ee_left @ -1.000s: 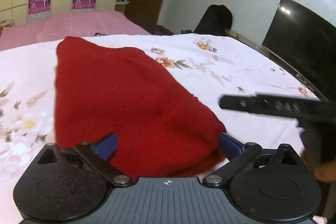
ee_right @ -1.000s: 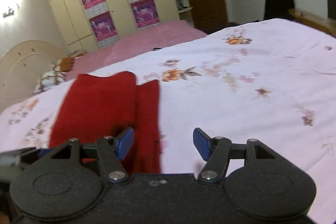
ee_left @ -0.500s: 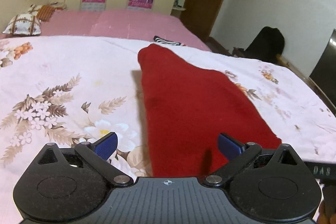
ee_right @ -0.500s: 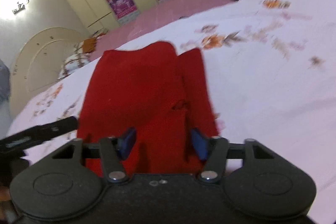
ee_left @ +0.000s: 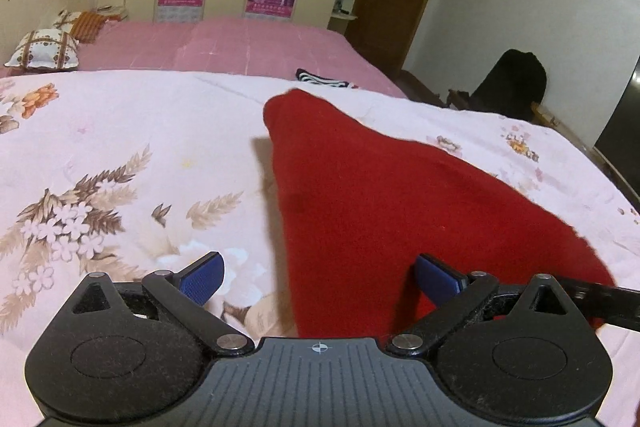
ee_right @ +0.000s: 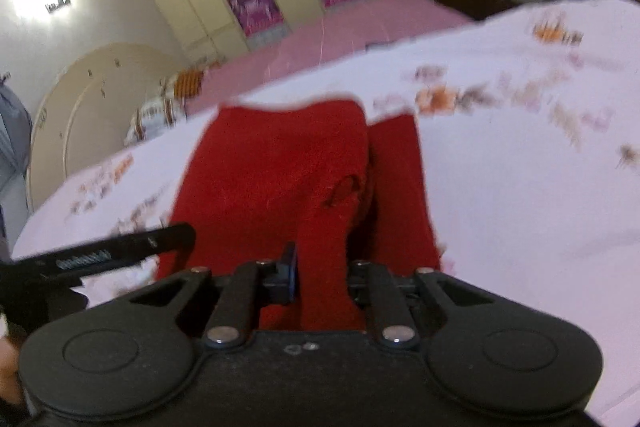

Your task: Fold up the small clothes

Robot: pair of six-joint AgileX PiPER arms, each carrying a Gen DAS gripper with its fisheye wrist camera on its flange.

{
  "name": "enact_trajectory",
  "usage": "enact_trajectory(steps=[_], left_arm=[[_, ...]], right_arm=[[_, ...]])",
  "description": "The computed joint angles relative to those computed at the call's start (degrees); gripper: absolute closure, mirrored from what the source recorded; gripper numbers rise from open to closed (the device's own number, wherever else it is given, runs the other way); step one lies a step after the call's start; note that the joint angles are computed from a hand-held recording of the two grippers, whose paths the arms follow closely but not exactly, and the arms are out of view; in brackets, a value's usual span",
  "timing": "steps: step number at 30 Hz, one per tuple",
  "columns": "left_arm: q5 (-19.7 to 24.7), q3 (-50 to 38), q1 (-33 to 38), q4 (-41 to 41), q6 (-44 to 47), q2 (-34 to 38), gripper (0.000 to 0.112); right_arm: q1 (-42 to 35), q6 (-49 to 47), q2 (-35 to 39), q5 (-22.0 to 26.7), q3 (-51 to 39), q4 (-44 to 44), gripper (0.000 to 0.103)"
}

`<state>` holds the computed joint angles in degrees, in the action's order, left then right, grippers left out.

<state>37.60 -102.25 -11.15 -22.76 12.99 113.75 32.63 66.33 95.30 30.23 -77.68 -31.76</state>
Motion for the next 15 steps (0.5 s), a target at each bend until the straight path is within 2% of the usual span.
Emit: enact_trajectory(steps=[4,6,8,11,13,14,15], left_arm=[[-0.3,-1.0,-1.4,0.7,-1.5,0.8,0.012],[1.1,-2.7,-2.5,3.8,-4.4,2.4,0.012],[3.0,-4.5,-3.2,6.2,-6.6,4.3,0.012],[4.3,-5.7,-3.0,6.1,-7.4,4.8,0.012],[4.8,-6.1,-2.5,5.5,-7.1,3.9,0.012],[4.5,-5.9,-2.1,4.5,-6.6,3.3,0.012],[4.3,-6.1,-1.7,3.6,-6.3,2.8,0.012]], right_arm=[[2.3,6.4,-3.1,3.4,3.9,-7.9,0.089],[1.9,4.5,-2.1,4.2,5.2,-4.9,0.089],[0.4,1.8,-0.1,3.3,5.7,-0.7,0.082],[0.4,5.1,-0.9,3.5,5.5,-2.8,0.076],[1.1,8.4,-2.3,5.4,5.1,-6.9,0.066],[1.3,9.7,-2.6,6.5,4.7,-8.9,0.056],[1.3,10.3,-2.6,7.5,3.8,-10.2,0.055]])
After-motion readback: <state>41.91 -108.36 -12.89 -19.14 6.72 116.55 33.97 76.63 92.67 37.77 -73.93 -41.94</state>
